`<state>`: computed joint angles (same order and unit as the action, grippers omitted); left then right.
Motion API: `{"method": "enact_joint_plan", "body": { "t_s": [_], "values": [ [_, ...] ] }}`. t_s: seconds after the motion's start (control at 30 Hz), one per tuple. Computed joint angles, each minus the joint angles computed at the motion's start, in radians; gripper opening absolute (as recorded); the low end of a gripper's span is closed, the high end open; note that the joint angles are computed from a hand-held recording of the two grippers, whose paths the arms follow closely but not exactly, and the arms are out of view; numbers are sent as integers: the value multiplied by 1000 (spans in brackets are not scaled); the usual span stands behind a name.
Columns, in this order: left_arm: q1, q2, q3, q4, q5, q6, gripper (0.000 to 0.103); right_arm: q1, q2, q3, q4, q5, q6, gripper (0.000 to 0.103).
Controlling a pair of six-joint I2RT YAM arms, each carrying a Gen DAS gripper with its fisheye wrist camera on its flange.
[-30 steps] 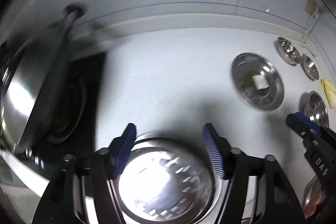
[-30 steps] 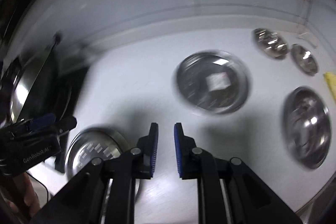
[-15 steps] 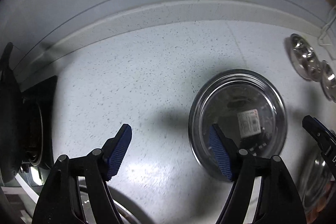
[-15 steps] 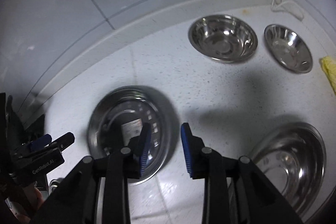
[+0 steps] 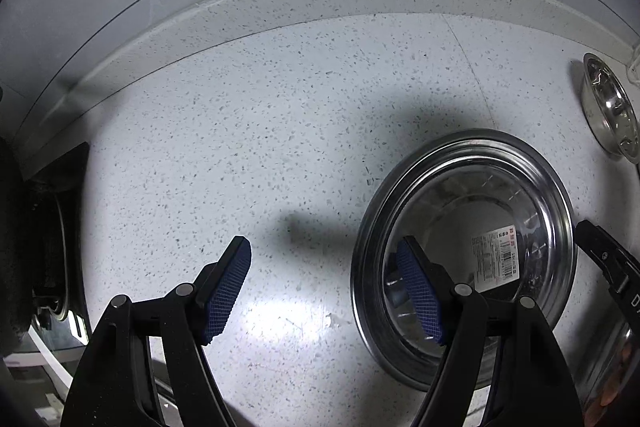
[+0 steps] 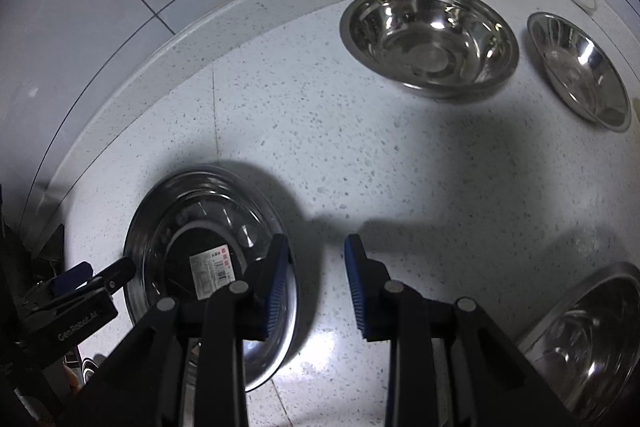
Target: Organize plates and bowls
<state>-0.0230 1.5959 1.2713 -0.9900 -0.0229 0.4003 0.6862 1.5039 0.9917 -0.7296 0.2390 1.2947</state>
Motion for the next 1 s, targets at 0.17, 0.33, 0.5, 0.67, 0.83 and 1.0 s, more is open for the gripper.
{"method": "enact_joint_plan", "body": {
  "t_s": [0.17, 0.33, 0.5, 0.67, 0.83, 1.0],
  "values": [
    [10, 29, 22, 10, 5, 5, 70, -9, 48, 58, -37, -5, -54, 29],
    [20, 62, 52, 13, 9, 8, 70, -41, 114, 141, -117, -35, -64, 29],
    [24, 83, 68, 11, 12, 13, 70, -53, 115, 153, -68, -53, -102, 29],
    [14, 101, 74, 7, 5, 0, 70, -53, 181, 210, -90, -77, -115, 31],
    [13, 115, 60, 20, -5, 6, 70, -32, 242, 228, -77, -100, -102, 31],
    [12, 116, 35, 28, -4, 9, 70, -16, 321, 313, -114, -71, -104, 31]
  ]
}}
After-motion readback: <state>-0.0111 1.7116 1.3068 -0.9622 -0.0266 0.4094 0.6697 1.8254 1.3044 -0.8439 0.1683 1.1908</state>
